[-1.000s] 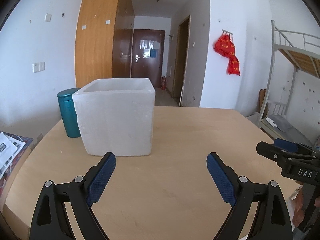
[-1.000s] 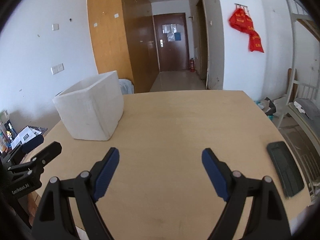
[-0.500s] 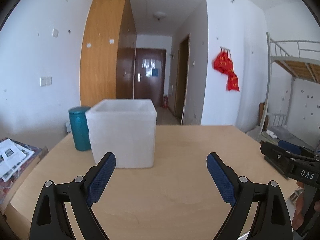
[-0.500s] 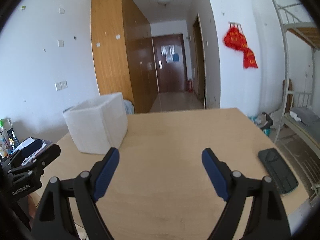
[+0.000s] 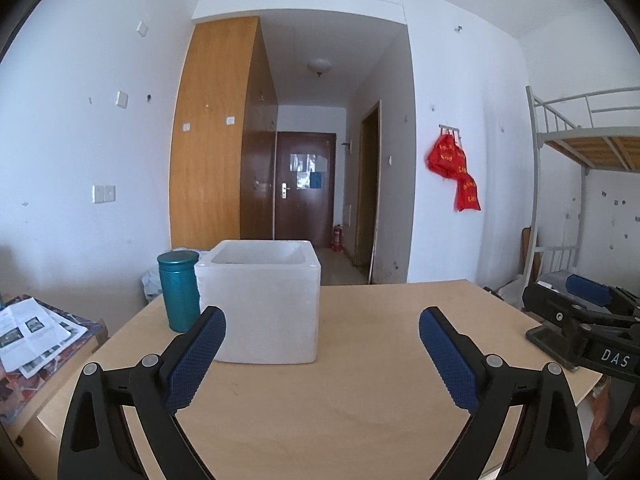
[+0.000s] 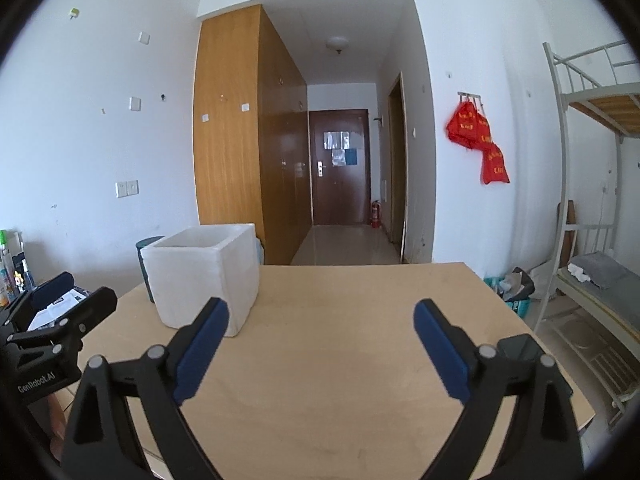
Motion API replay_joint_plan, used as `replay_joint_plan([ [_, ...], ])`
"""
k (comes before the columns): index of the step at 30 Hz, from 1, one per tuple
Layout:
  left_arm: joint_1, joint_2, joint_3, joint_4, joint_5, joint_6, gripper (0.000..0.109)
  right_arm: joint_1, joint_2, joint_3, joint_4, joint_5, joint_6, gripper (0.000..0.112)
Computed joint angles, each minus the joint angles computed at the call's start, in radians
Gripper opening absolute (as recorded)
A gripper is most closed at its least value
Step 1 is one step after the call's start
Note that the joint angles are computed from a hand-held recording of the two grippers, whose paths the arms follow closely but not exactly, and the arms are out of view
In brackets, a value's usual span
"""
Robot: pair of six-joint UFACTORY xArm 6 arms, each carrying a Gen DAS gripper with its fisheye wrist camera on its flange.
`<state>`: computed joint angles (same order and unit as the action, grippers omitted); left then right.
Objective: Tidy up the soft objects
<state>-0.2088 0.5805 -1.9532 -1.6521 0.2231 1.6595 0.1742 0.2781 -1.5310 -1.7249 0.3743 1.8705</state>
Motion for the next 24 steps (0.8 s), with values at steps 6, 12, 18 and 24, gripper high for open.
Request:
replay_joint_plan([
  [6,0.004,-0.009,0.002,-0.063,-0.016,0.042,0.098,0.009,-0.014,0.013,-0.048,0.027,0.045,0.102],
  [12,0.004,-0.019,0.011,-0.078,-0.020,0.058,0.098,0.028,-0.026,0.032,-0.156,0.068,0.132,0.103],
  [18,-0.002,-0.034,0.025,-0.163,-0.039,0.158,0.103,0.032,-0.020,0.033,-0.152,0.069,0.124,0.103],
  [24,-0.005,-0.028,0.017,-0.134,-0.060,0.124,0.103,0.038,-0.029,0.040,-0.169,0.083,0.145,0.103],
])
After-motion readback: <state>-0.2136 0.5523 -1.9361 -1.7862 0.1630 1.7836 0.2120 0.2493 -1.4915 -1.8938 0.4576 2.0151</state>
